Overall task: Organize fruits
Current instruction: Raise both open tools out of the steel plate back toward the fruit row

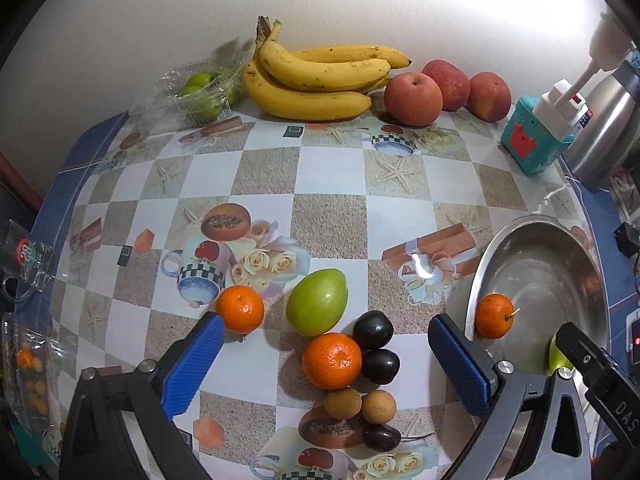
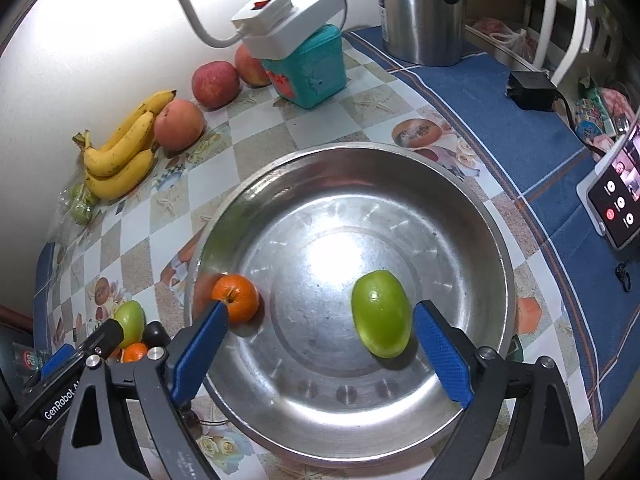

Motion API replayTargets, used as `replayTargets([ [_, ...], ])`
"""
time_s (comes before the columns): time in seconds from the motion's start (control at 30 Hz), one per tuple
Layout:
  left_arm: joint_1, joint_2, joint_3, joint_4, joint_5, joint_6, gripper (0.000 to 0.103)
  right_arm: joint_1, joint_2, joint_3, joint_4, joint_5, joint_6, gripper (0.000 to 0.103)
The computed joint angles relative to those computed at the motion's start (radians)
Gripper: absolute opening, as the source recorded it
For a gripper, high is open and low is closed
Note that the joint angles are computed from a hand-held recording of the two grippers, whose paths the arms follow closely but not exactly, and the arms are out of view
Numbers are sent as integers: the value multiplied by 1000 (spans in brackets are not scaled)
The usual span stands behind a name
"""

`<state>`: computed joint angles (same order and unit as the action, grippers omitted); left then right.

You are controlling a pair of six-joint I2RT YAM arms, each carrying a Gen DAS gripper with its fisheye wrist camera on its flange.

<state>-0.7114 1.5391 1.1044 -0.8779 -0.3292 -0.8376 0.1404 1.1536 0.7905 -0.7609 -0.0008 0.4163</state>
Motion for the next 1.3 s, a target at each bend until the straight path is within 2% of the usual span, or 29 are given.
replayTargets([
  [0.3, 13, -53, -42, 10, 15, -5, 103, 78, -16, -7, 12, 68, 24, 94],
  [0.43, 22, -87, -69, 15, 25, -10, 103, 82, -27, -25, 33, 35, 38, 94],
  [0.6, 43, -148, -110, 12, 31, -22, 103, 138, -40, -38, 31, 94, 81, 94],
  [0.7, 56, -183, -139, 10, 39, -27, 103, 144, -55, -49, 37, 85, 92, 94],
  [1.13, 109, -361, -253, -47, 36, -71, 103, 327, -50, -32, 11, 172, 154, 94],
  [1.3, 143, -439, -287, -92, 16, -80, 103, 415, -49, -28, 40, 131, 177, 94],
])
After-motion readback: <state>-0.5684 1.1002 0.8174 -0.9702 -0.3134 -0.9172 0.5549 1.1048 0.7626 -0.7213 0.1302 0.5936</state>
